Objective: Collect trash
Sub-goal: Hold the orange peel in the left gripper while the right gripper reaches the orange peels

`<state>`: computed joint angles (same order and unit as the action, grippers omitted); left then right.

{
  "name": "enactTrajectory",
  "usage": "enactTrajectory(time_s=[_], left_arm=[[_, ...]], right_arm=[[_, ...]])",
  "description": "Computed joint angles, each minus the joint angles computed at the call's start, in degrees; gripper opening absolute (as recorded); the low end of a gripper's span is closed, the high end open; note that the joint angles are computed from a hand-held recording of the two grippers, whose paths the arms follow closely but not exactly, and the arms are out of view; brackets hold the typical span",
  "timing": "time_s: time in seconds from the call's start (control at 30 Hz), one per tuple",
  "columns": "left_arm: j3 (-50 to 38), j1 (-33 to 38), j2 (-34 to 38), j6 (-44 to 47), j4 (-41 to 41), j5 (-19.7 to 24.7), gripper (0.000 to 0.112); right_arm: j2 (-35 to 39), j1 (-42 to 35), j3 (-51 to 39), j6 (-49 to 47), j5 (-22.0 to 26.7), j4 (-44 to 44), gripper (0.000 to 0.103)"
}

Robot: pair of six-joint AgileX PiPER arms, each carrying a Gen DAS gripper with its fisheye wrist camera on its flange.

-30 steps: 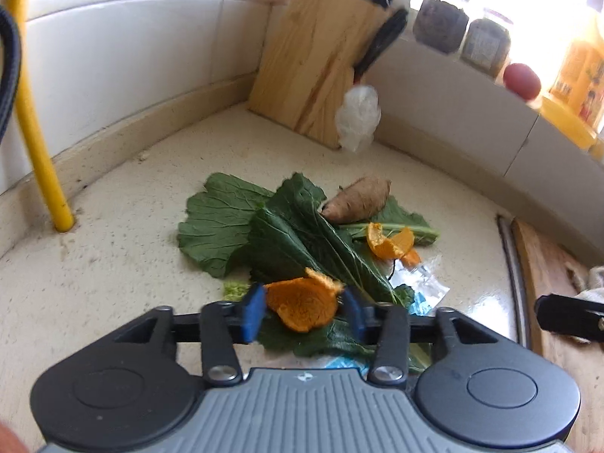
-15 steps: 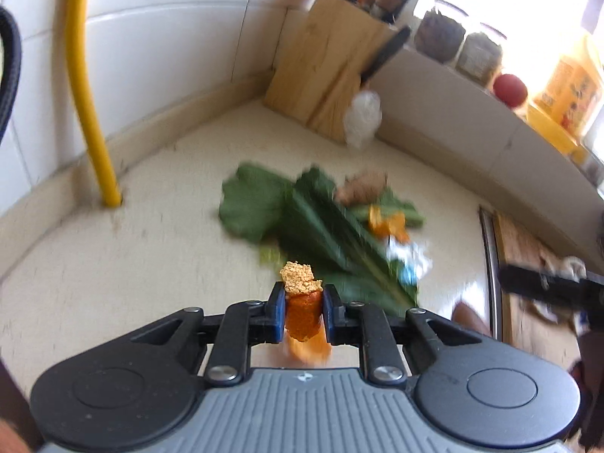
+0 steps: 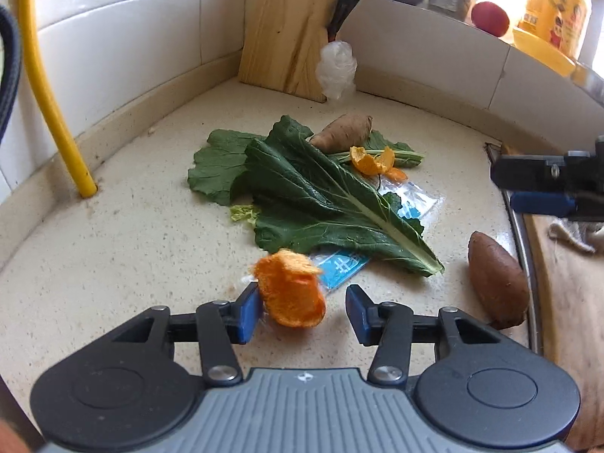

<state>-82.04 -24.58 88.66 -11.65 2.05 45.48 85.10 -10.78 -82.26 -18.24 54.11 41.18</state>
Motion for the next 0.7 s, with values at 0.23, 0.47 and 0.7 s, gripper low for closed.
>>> enactTrajectory(time_s=[0.23, 0.47, 0.7], left_arm=[[0.17, 2.65, 0.01, 2.22, -4.41, -1.41, 0.019], [2.18, 5.83, -2.5, 4.22, -10.3, -1.83, 0.017], [4.59, 8.26, -3.76, 7.88, -16.36, -1.76, 0.018]], right_arm=[[1.04, -0.69, -1.57, -0.36, -0.63, 0.42, 0.092], [5.58, 0.73, -7.4, 1.06, -1.02, -3.38, 0.092], [15.22, 5.25, -19.08, 6.77, -0.29, -9.02, 0.092]])
